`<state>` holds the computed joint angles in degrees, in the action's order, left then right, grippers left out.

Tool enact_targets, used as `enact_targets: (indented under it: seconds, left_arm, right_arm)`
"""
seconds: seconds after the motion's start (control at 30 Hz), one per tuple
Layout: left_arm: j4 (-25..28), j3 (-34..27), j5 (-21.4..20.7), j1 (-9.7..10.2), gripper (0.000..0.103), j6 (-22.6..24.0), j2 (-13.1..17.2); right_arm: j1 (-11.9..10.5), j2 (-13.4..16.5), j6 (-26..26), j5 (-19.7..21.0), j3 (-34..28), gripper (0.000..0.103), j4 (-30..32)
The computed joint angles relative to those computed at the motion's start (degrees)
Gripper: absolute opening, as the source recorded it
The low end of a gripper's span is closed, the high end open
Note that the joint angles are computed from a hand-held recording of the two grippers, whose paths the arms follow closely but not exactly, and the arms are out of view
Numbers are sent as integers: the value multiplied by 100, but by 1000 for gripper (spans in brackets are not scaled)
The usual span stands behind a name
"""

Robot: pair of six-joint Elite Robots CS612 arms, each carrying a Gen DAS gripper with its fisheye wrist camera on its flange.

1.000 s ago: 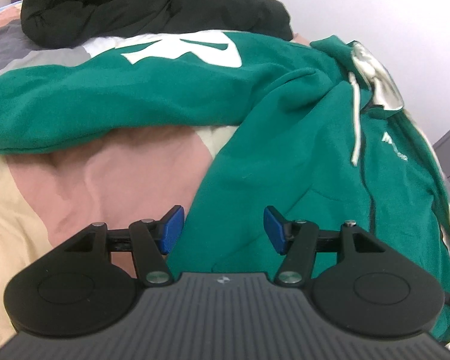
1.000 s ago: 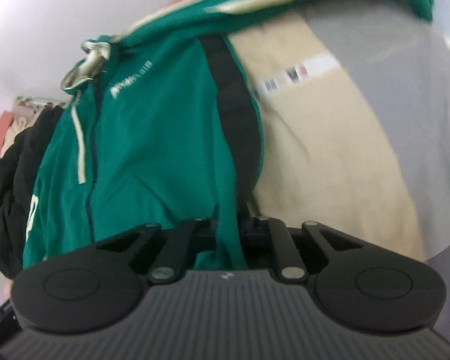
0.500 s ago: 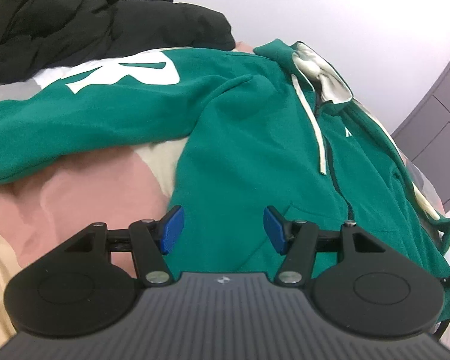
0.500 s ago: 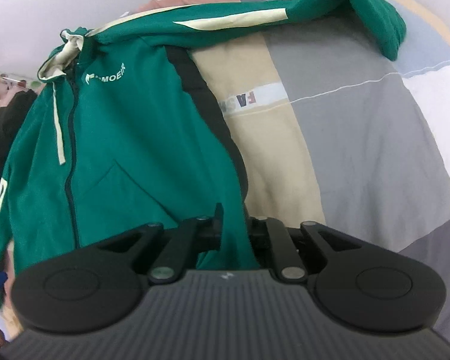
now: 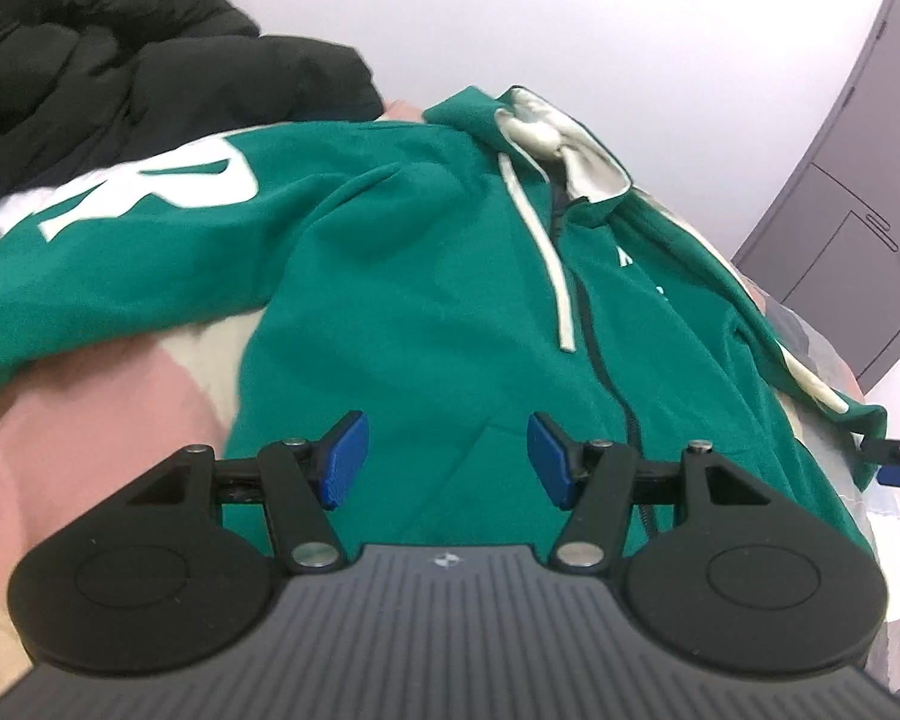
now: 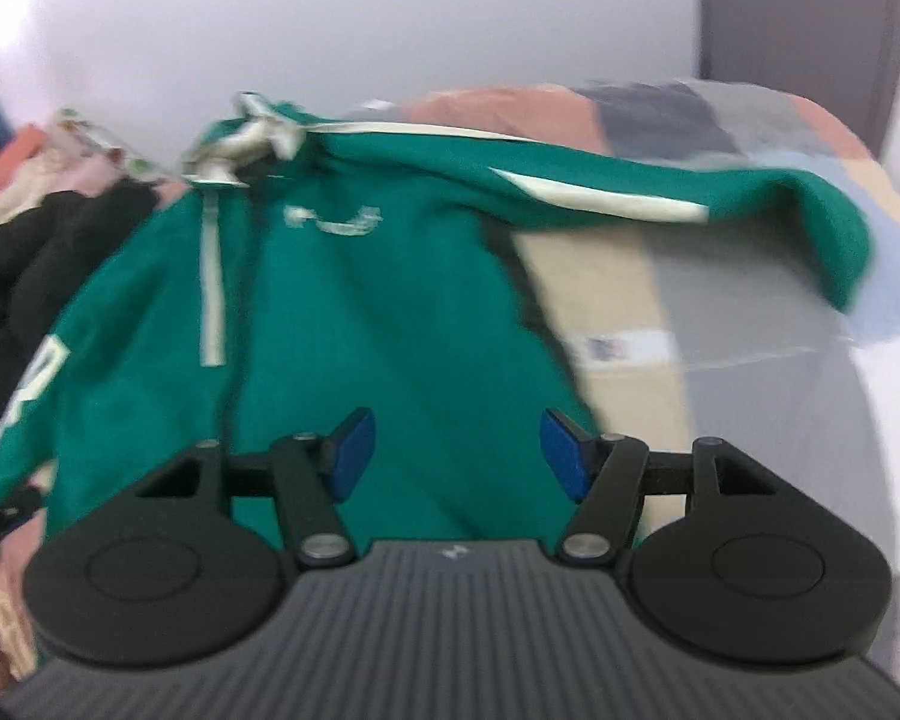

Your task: Fold large clothes

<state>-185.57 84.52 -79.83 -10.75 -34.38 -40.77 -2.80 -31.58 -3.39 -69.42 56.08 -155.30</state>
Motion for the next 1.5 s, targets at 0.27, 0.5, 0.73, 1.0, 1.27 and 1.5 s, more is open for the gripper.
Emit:
enact_targets:
  seconds: [0.27,0.5,0.73,1.0,1.27,1.5]
  left_arm:
    - [-40,-202,119,-95,67,545,143]
    - [221,-472,188,-64,72,877,370]
    - [852,-733,-96,69,73,624,555]
    - [1073,-770,-264,106,79,584,580]
    - [883,-646,-232,108,79,217,512]
    - [762,-584,-274,133,79,13,486]
  right_arm:
    - [272,202,-452,602,-57,63,-66]
    - [413,585,-780,510,-454,63,-20]
    - [473,885,-767,245,-827,65,372]
    - [488,872,-807,222,-824,69,380]
    - [205,913,247,450,-1097,83,-73]
    - [-198,1230,1237,379,-1733,87,-466]
